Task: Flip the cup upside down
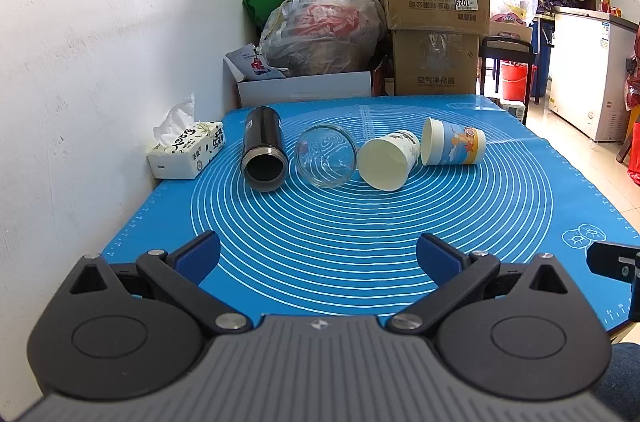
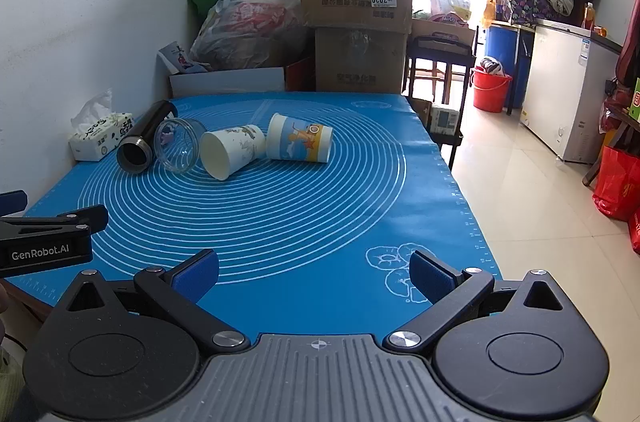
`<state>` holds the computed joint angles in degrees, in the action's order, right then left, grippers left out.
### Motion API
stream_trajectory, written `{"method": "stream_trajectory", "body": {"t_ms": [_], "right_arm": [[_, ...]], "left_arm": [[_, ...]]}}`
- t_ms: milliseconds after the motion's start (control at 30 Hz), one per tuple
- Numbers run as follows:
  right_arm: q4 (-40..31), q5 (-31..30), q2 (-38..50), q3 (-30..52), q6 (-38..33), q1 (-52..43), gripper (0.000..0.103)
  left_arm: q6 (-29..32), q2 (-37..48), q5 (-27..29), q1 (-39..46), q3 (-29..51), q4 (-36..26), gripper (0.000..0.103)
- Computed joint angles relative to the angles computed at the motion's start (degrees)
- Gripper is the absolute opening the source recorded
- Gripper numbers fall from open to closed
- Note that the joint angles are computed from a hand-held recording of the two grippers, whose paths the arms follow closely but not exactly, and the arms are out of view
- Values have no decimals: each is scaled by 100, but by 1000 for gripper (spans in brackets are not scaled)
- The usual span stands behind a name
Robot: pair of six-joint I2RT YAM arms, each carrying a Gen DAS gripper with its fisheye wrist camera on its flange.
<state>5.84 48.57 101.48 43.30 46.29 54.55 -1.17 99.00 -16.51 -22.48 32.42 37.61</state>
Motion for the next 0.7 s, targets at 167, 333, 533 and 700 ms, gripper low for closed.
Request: {"method": "stream_trajectory", "body": {"t_ms": [167,333,533,700], "right_arm": [[-10,4,-3,1,9,3,103],[-24,16,-20,-9,28,-19,103],[26,81,-157,-111,-67,-123,103],[194,103,-435,-301,-262,-377,102]], "left_arm": [[18,-19,19,24,4,-15,103],[106,-5,-12,-28,22,22,103],[456,60,-108,-166,223,152,103],[991,318,82,-176,756,65,103]]}}
